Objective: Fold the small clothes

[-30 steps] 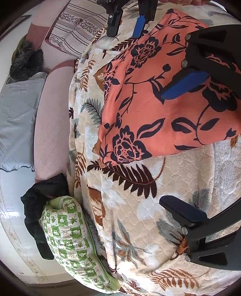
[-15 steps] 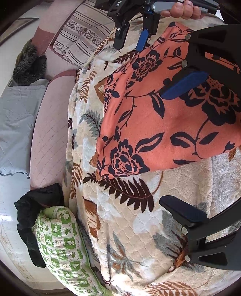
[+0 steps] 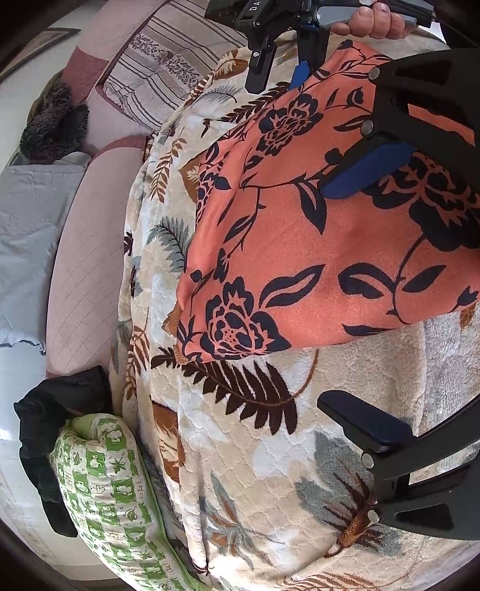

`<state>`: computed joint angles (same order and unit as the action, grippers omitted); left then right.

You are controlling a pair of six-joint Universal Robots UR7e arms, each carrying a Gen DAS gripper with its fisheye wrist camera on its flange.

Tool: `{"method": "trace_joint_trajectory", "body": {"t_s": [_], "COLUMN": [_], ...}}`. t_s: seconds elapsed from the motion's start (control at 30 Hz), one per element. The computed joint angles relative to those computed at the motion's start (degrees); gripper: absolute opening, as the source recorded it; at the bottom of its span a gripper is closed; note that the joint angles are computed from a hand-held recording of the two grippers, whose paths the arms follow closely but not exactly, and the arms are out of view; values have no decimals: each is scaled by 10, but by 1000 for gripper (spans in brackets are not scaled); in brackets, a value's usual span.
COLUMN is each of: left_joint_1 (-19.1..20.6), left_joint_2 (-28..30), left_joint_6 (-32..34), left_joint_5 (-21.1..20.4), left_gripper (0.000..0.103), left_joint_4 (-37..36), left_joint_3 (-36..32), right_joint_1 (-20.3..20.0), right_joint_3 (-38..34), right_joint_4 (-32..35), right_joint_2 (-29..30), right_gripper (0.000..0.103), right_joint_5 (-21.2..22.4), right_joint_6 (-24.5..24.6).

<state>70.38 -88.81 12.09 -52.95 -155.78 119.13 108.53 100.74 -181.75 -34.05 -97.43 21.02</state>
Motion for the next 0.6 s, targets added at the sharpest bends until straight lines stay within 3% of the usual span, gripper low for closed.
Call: {"method": "trace_joint_trajectory", "body": {"t_s": [0.27, 0.6], "left_joint_1": [-1, -6], "left_joint_2": [0, -8], "left_joint_6": [1, 0], "left_joint_5": [2, -9], "left_gripper": [103, 103], "left_joint_4": [4, 16], "left_joint_3": [-2, -2], "right_joint_1": [6, 2], "right_joint_3": [-23, -20], "right_joint_4": [54, 55], "right_joint_2": [15, 12], "right_gripper": [78, 78], "right_joint_5": [-3, -3], "right_joint_6": [-13, -4]}}
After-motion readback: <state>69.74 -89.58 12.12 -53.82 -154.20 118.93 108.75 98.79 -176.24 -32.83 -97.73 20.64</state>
